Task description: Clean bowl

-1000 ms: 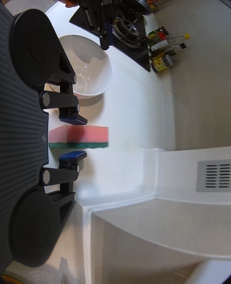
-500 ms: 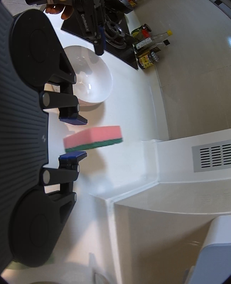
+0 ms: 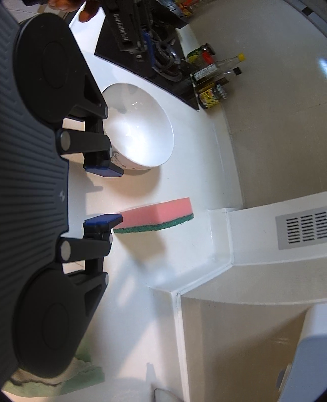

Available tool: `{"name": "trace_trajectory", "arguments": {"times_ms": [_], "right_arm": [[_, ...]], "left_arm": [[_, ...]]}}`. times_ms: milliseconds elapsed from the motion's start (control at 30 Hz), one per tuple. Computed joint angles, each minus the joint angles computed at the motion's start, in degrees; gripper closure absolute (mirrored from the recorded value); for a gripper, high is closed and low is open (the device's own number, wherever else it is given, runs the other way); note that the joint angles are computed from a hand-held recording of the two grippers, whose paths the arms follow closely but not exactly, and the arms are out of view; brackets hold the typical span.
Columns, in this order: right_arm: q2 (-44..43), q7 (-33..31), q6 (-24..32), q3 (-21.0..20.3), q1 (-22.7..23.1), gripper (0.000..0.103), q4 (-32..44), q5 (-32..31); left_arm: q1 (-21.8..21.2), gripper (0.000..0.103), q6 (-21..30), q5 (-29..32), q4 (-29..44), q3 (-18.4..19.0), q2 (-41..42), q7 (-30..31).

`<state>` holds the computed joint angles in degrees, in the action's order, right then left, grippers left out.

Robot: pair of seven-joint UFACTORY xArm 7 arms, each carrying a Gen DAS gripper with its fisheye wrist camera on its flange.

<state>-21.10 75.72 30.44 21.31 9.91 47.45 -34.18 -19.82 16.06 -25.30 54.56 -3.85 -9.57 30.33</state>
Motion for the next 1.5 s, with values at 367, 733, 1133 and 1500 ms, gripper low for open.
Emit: {"name": "trace_trajectory", "arguments": {"times_ms": [367,733,1133,1500], "right_arm": [[-8.57,6.01,-1.15,4.44,-0.87,0.075,-6.94,0.97],[-11.03,5.68,-3.11,7.25,-1.55,0.075,-8.94,2.22],[-12.41,5.93,-3.15,9.63,-3.18,0.075,-8.93,2.87],[-12.52,4.89,0.12,11.97,-4.1,0.075,-7.17,-0.27]], "left_arm": [[0.23,0.08,2.74,11.29,-8.17,-3.18,-9.96,-10.26],[-0.2,0.08,2.9,17.56,-13.61,-3.91,-16.14,-18.88],[-1.51,0.08,2.61,19.11,-14.89,-3.08,-17.45,-21.99],[-1.18,0.08,1.68,19.65,-16.77,-3.61,-19.04,-25.01]]}}
